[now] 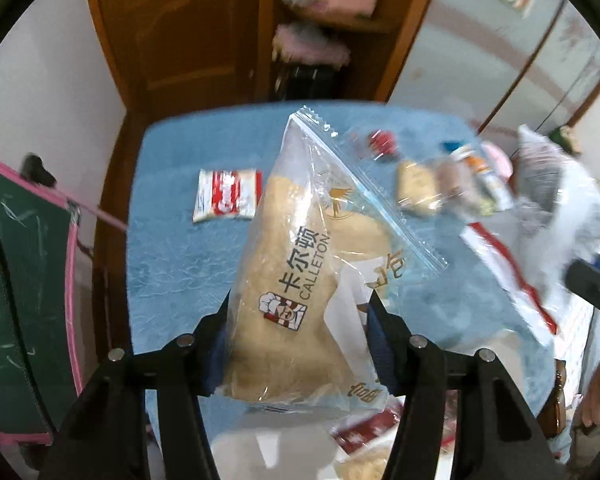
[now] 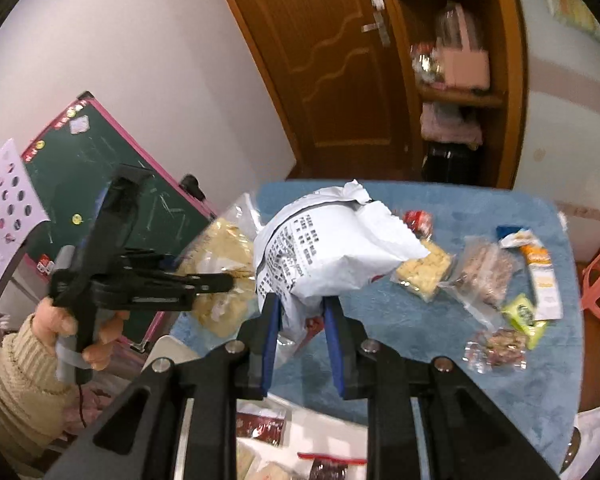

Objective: Organize snacks
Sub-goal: 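Carry both bags over the white tray and release them inside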

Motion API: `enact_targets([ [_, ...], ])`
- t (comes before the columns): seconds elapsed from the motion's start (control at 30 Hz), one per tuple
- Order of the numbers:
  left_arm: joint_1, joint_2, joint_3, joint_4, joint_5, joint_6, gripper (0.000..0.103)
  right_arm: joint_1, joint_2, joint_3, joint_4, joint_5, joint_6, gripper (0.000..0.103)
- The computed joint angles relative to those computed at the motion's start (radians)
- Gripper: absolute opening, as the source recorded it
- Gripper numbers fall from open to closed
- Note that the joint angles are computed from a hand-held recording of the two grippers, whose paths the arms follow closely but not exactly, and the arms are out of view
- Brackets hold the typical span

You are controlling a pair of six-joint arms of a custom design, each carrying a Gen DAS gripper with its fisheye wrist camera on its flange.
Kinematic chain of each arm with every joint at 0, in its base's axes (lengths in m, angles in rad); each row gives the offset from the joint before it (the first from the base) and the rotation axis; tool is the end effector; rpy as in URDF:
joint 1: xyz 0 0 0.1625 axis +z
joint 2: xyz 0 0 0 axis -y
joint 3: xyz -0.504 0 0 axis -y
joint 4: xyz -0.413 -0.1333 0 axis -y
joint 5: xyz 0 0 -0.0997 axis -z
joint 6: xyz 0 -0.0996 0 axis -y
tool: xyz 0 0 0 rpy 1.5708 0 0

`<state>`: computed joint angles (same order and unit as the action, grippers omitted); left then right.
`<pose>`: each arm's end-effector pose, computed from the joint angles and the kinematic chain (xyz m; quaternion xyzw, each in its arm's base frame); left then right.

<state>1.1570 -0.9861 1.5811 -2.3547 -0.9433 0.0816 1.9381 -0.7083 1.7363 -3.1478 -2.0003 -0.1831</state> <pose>-0.1192 -0.7485 0.2908 0.2039 0.9252 -0.1393 0.2882 0.3473 -0.6468 0.1115 0.2000 -0.9208 0.2826 0.1799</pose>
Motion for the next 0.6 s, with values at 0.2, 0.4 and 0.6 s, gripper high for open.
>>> enact_targets([
  [0.2,-0.121,-0.187,0.229,-0.198,0.04,0.021,0.057,0.054,-0.087,0.151,-0.167,0.0,-0.04,0.022],
  [0.4,-0.207,-0.322,0.403,-0.318,0.097,-0.034,0.057,0.088,-0.145,0.289,-0.307,0.036,-0.033,0.022],
  [0.6,-0.252,-0.394,0.537,-0.418,0.147,-0.088,0.057,0.117,-0.16,0.368,-0.385,0.027,-0.049,0.023],
])
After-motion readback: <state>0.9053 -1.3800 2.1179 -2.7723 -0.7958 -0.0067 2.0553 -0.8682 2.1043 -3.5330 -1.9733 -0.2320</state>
